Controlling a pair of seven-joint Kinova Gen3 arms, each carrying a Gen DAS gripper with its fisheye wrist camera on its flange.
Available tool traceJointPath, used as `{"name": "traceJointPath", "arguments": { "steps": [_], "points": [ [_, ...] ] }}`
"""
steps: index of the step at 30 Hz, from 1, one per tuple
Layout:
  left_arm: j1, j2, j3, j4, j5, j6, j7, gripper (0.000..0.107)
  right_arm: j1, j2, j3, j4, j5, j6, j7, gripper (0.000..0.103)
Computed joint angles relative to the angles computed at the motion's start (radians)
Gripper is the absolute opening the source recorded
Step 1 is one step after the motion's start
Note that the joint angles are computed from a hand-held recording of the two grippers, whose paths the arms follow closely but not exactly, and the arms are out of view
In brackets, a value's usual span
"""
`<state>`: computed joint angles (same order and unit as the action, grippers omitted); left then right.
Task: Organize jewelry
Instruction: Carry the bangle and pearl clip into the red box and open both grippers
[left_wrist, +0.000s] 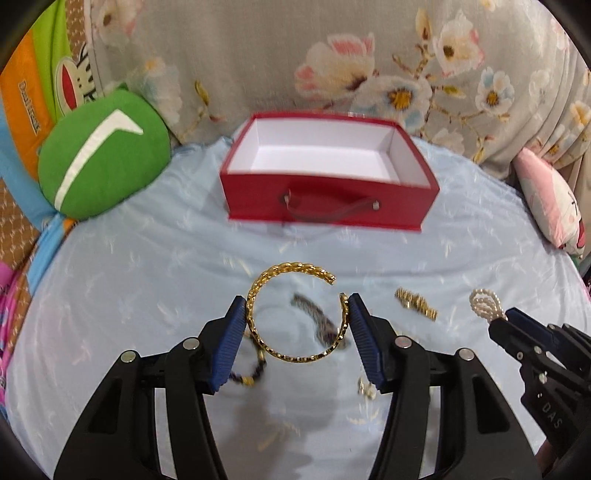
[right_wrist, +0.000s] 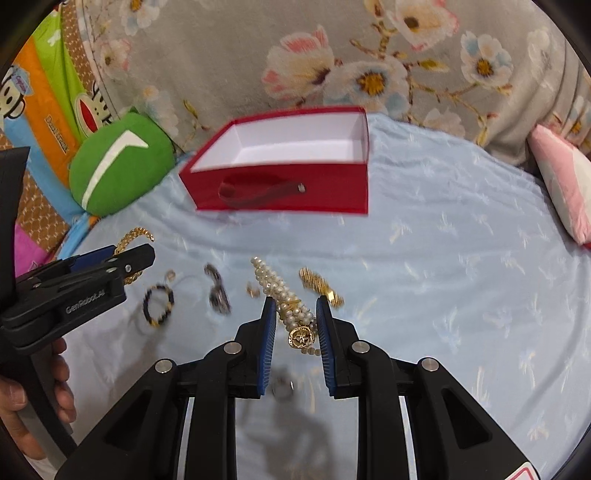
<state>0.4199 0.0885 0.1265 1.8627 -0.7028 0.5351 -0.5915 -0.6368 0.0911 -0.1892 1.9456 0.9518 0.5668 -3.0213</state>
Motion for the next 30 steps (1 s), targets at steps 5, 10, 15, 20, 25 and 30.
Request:
{"name": "traceJointPath", "arguments": {
  "steps": [5,10,15,20,25,30],
  "points": [
    [-0.041,0.015,-0.022,-0.106,0.013,-0.016,-0.078,0.054,-0.001,0.04,0.111,-0.152,-0.06,-0.065,0.176,0.021],
    [-0.034,0.095,-0.073,-0.255,-0.054,-0.013,-0.078,0.054,0.121,0.148,0.061,-0.356,-0.164,-0.053,0.38,0.021],
    [-0.047,0.231,-0.106,-0.449,0.015,0.004,-0.187,0.054,0.236,0.311,-0.001,-0.588,-0.303,-0.017,0.583,0.021],
    [-0.047,0.382,-0.142,-0.636,0.093,0.048,-0.274,0.055,0.297,0.474,-0.009,-0.816,-0.505,0.056,0.774,0.021],
    [-0.094,0.527,-0.119,-0.843,0.229,0.131,-0.414,0.055,0.301,0.613,0.053,-1.025,-0.666,0.147,0.896,0.021],
    [-0.106,0.65,-0.128,-1.025,0.336,0.225,-0.497,0.055,0.298,0.727,0.094,-1.196,-0.749,0.24,0.964,0.021]
  ]
}}
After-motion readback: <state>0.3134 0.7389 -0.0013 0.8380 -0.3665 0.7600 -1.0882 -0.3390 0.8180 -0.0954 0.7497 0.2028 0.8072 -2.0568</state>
